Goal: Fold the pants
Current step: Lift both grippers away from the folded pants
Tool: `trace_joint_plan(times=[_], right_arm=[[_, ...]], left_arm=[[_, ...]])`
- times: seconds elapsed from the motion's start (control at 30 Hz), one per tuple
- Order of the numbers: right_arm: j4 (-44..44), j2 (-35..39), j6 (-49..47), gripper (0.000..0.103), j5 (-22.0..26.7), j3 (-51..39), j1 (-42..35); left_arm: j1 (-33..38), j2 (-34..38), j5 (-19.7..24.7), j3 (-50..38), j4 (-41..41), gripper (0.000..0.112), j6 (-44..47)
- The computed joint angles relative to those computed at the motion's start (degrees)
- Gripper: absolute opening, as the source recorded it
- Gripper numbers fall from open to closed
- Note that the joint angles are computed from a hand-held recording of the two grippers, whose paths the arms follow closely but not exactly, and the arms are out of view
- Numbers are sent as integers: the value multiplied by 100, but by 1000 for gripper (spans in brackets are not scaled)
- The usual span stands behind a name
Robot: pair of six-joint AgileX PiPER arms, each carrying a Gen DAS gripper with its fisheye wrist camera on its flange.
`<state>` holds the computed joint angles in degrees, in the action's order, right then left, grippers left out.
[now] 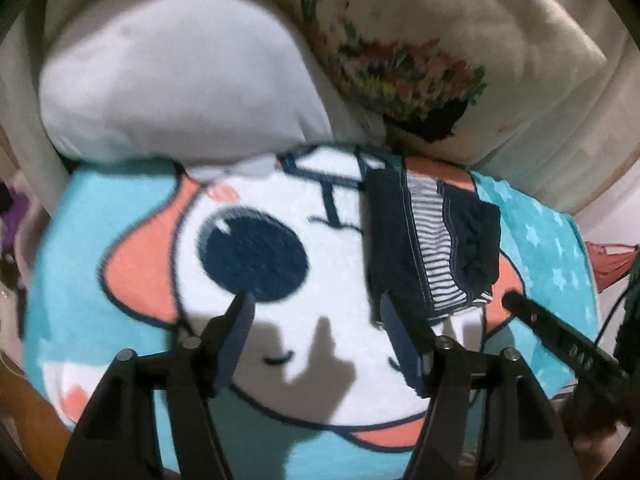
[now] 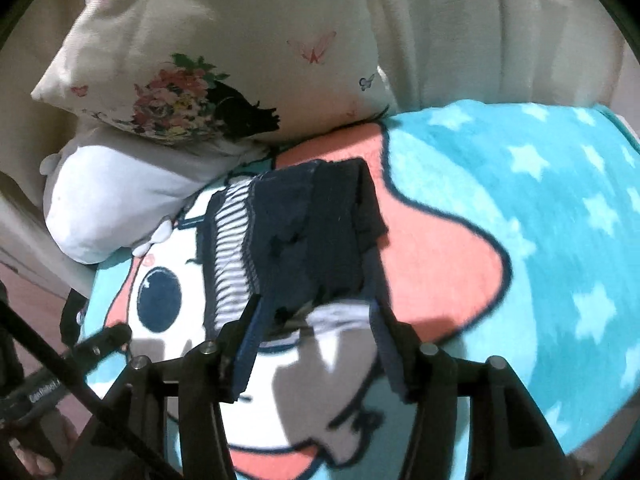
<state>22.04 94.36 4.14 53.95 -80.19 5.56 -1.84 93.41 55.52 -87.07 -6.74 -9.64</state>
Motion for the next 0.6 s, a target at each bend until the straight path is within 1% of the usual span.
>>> trace_joint_plan(times=[0.13, 0.17, 0.27, 0.3, 0.33, 0.43, 0.53, 0.6], right_arm=[[-560, -419, 712, 63, -116, 399, 421], [-613, -479, 823, 63, -118, 466, 521], [-791, -544, 1024, 63, -93, 475, 741], [-859, -573, 1101, 63, -112, 482, 818], [-929, -590, 1176, 63, -119, 450, 889], [-1145, -660, 1377, 63, -143, 362, 1066], [-1359, -696, 1571, 64, -155, 269, 1224], [-1454, -696, 1679, 64, -145, 201, 1301]], left_arm=[[-8, -507, -352, 342, 377, 72, -75], [-57, -622, -455, 403, 616, 73, -238], [-306, -1097, -942, 744, 1741, 83, -973], [-402, -1294, -1132, 891, 2239, 90, -1330], [-447, -1417, -1249, 981, 2518, 96, -1536], [-497, -1857, -1675, 1294, 3270, 100, -2132], [-497, -2138, -1906, 1434, 3826, 103, -2536], [-521, -2210, -1871, 1401, 4037, 103, -2617]])
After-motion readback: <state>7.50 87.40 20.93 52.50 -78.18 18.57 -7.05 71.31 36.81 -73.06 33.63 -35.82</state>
